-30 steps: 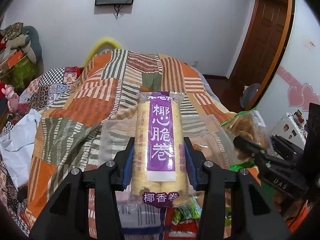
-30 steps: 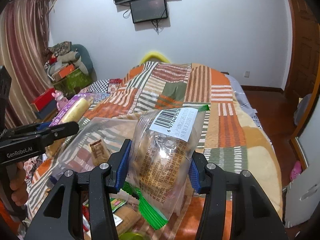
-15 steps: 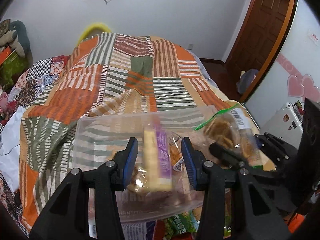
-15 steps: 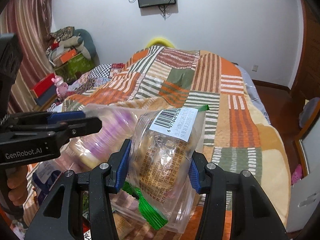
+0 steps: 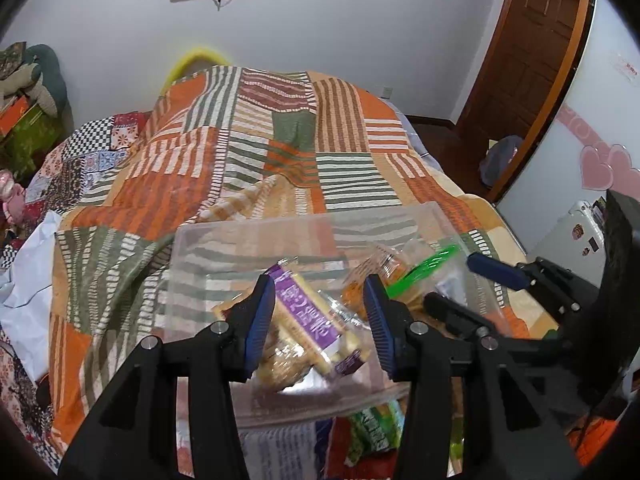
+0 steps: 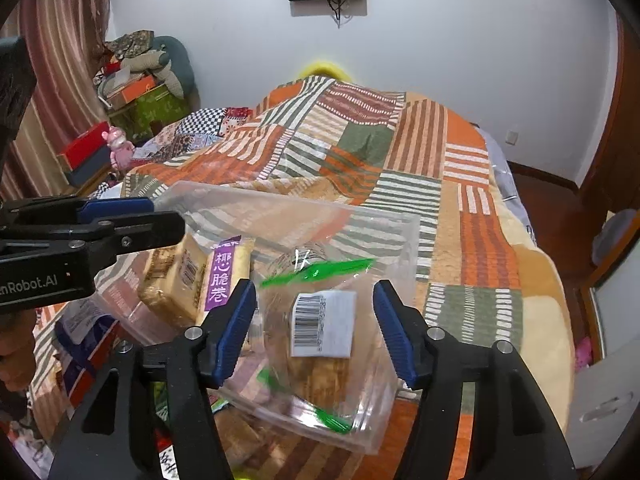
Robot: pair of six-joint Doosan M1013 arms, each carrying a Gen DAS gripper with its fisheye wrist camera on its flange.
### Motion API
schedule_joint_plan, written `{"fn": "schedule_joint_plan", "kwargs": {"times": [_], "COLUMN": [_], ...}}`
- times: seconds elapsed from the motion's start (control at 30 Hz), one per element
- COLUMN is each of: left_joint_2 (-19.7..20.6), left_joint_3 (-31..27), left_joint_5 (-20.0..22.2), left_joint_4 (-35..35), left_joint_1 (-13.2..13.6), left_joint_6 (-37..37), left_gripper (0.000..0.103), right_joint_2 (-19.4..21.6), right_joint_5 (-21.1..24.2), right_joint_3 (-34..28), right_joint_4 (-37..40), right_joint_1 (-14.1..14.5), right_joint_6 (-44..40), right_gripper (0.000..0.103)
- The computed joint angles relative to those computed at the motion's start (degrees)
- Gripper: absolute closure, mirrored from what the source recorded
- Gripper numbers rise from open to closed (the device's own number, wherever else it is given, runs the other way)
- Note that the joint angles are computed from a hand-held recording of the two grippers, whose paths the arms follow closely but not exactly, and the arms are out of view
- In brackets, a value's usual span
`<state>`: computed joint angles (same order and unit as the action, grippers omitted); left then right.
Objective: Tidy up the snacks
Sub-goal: 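Place the coconut roll in the box with the left tool while the right places its bag, then grasp the blue-and-white chip bag with the left tool while the right grasps the green jelly cup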
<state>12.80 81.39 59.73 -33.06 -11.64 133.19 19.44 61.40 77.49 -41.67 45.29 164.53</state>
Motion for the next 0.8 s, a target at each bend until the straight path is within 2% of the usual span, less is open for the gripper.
{"fn": "schedule_joint_plan", "kwargs": {"times": [0.03,0.17,0.37,0.6,0.8], "left_joint_2": [-0.20,-1.58,-4.17,-6.14,-7.11], "left_joint_3": [0.12,1.26,3.28,5.52,7.54], "left_joint_5": [-0.02,-1.16,-2.44,-1.97,-1.42], "left_joint_4": [-0.10,-1.10,-1.50,-1.61,-0.83], "left_joint_1": [0.28,1.70,3.89,6.37,7.43], "left_joint_6": [0.09,0.52,2.58,4.22,4.96], "left_gripper": [0.057,0.039,0.026,0.021,0.020], "right_joint_2": [-0.20,-0.77,-1.90,-2.30,-2.19], "right_joint_5": [0.02,0.93,2.47,3.61,4.01], "right_joint_3": [0.06,0.11,0.49,0.84,1.48], "right_joint_4": [-0.22,-1.99,-5.74,-7.58,-7.19], "right_joint_1": [0.12,1.08,3.35,5.22,6.39], "right_joint_6": [0.26,1.41,4.26,5.92,7.31], "right_gripper": [0.045,0.044,0.038,0.038,0.038]}}
